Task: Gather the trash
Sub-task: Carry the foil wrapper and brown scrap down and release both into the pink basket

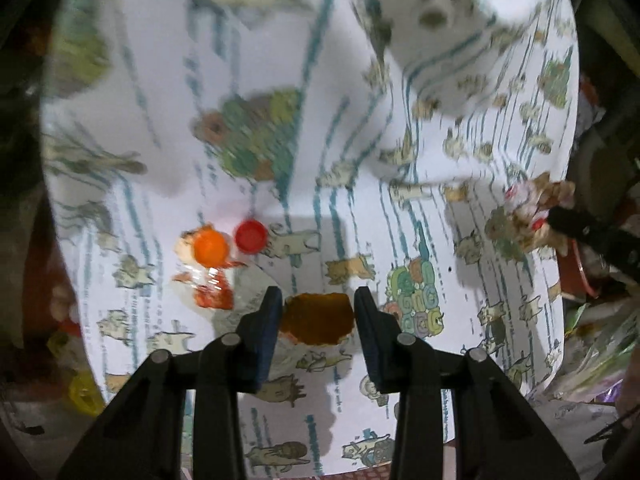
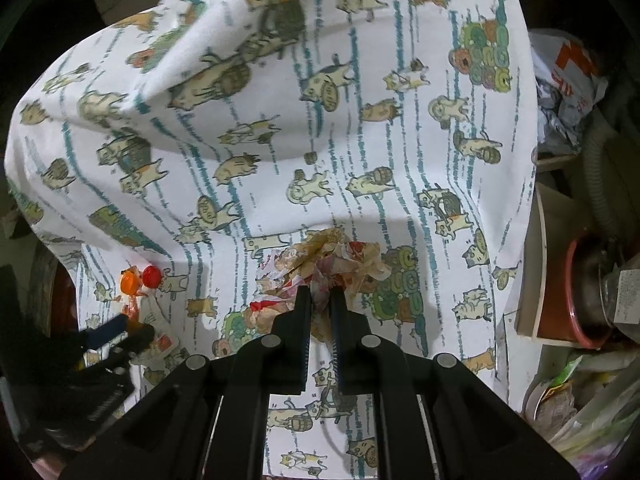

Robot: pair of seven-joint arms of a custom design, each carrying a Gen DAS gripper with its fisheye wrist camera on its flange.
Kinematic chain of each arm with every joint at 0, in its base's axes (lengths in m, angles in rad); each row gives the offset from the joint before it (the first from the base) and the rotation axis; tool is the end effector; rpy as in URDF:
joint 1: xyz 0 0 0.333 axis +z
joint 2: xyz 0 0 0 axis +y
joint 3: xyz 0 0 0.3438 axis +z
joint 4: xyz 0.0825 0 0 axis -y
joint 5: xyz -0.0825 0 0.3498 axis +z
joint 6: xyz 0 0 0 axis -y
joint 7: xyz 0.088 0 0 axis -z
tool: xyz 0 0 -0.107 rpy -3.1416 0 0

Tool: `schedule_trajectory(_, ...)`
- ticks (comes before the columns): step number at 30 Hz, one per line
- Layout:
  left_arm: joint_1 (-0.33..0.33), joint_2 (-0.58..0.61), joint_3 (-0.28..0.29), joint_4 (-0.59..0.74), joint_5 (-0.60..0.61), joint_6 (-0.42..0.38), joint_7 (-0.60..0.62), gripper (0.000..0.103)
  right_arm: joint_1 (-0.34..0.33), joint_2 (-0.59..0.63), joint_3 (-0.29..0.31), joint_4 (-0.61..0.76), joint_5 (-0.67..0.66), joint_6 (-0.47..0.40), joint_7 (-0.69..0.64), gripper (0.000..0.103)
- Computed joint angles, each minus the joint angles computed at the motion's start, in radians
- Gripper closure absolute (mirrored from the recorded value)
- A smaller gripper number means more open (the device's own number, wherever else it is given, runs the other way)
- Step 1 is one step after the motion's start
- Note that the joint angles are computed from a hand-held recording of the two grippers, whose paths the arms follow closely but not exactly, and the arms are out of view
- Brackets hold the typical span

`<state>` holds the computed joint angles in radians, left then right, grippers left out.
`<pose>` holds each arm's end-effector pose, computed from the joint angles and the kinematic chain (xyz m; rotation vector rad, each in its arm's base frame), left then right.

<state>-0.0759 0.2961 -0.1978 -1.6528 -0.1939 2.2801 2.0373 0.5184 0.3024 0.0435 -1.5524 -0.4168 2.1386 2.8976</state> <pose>0.6307 -0.1652 0.5167 -1.3592 2.6412 -0.5776 0.5660 0.3311 0.5432 -1.3019 2.4471 -0.4499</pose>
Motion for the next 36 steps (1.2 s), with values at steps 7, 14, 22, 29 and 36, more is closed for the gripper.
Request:
schedule_trajectory(7,0.049,-0.058,-0.005,-0.04,-0.117,0.076,0.093,0.068,0.037,-0.011,0.004,0.0,-0.068,0.032,0.044,0.093)
schedule_trajectory(14,0.07,-0.142,0.016,-0.096,-0.176,0.12,0.178,0.068,0.096,0.013,0.004,0.09,-0.151,-0.04,0.073,0.093)
schedule_trajectory(22,0.116,-0.253,0.067,-0.097,-0.316,0.072,0.3,0.068,0.213,0.007,0.019,0.209,-0.307,-0.135,0.107,0.093)
schedule_trajectory(29,0.142,-0.362,0.135,-0.18,-0.419,0.044,0.384,0.068,0.327,0.037,0.036,0.308,-0.403,-0.269,0.142,0.093)
schedule_trajectory(36,0.151,-0.417,0.186,-0.261,-0.432,-0.01,0.403,0.068,0.409,0.087,0.036,0.395,-0.403,-0.352,0.173,0.093)
